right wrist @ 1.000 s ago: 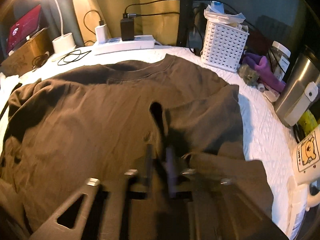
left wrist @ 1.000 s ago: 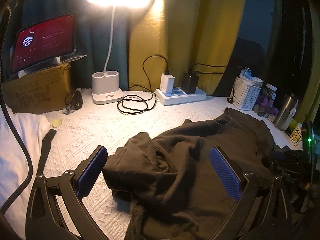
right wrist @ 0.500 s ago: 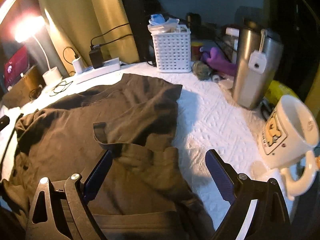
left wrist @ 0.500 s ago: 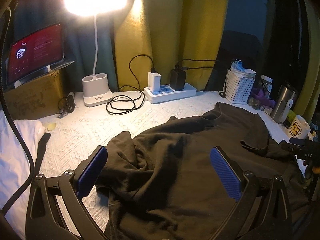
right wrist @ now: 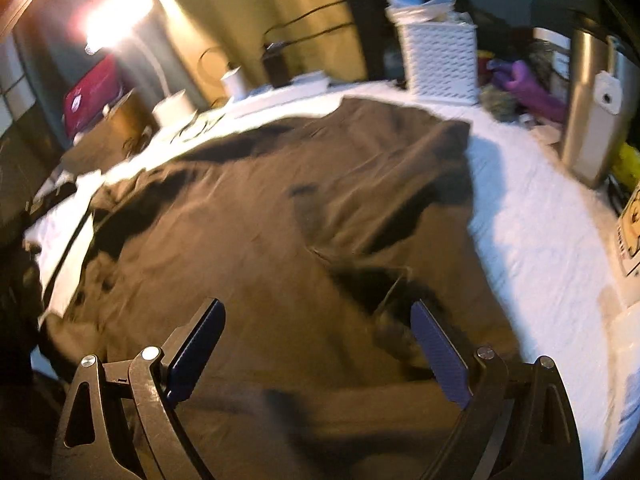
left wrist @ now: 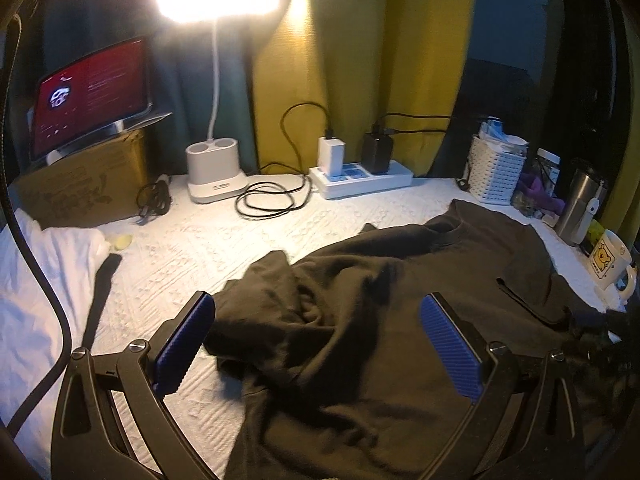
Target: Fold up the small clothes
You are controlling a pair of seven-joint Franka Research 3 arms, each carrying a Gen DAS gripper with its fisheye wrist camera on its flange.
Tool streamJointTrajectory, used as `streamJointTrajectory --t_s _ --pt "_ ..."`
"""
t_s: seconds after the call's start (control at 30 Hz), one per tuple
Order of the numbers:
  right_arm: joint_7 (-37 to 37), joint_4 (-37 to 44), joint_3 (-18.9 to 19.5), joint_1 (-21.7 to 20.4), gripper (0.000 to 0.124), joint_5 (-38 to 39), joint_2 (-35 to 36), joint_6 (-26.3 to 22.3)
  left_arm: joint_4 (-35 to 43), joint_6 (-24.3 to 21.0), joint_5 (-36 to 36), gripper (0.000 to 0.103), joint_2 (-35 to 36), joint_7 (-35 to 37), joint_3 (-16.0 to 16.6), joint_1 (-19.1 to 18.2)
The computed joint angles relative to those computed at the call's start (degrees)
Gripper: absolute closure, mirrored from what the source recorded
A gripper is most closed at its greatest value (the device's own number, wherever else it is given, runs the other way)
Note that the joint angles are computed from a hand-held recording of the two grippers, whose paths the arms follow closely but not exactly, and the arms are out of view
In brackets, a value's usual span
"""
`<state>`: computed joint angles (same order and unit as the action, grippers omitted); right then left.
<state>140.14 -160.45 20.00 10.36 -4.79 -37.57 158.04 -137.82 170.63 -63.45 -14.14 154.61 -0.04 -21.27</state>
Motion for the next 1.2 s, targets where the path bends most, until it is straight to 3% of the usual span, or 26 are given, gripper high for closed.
streamJointTrajectory --t_s 0.1,0.27,0.33,0.4,0.5,0.63,0.87,1.0,1.07,1.13,1.2 --pt "1.45 0.34 1.50 -0.59 0.029 -0.86 -1.50 -2.00 0.03 -0.09 0.36 0.002 0.37 -0.33 0.37 0.84" --pt "5.28 1.05 3.61 -5.91 0.029 -5.26 -4.14 -4.90 1.00 -0.58 0.35 0.002 1.61 -0.25 0.85 2.30" --pt "5.02 0.77 0.83 -5.07 0.029 -3.93 -1.63 -3.54 1.72 -1.00 0.25 0.002 2.38 -0.76 0.73 3.36" --pt "1.70 1.31 -2.80 -1.67 0.029 0.40 3.03 -1.35 2.84 -1.63 0.22 0.002 3.45 -0.63 0.62 4.61" --pt "0.90 4.23 -1.86 -1.13 0.028 -1.73 5.75 -2.69 5.84 -2.67 1.36 0.002 6.37 0.00 0.09 7.15" --pt "4.51 5.30 0.03 -3.90 0.028 -4.28 4.93 -2.77 11.14 -3.78 5.97 0.002 11.88 -1.50 -2.11 11.06" --pt "7.28 7.70 0.50 -6.88 0.028 -8.85 5.40 -5.35 23.40 -19.91 18.45 0.005 21.84 -8.25 -5.50 16.63" --pt "7.75 9.10 -0.22 -6.77 0.028 -10.55 8.27 -4.83 24.12 -26.02 22.50 0.035 23.02 -11.18 -7.72 19.31" --pt "7.74 9.63 -0.81 -6.44 0.028 -11.07 9.82 -4.59 22.15 -27.45 21.17 0.056 21.51 -10.36 -8.96 21.19" --pt "7.31 9.91 -1.73 -5.74 0.028 -11.15 11.13 -4.34 19.87 -27.58 19.30 0.088 19.57 -9.36 -9.35 22.28" --pt "7.00 9.92 -2.45 -5.14 0.028 -11.23 11.93 -4.00 15.55 -24.06 16.85 0.093 16.12 -8.32 -9.08 22.31"
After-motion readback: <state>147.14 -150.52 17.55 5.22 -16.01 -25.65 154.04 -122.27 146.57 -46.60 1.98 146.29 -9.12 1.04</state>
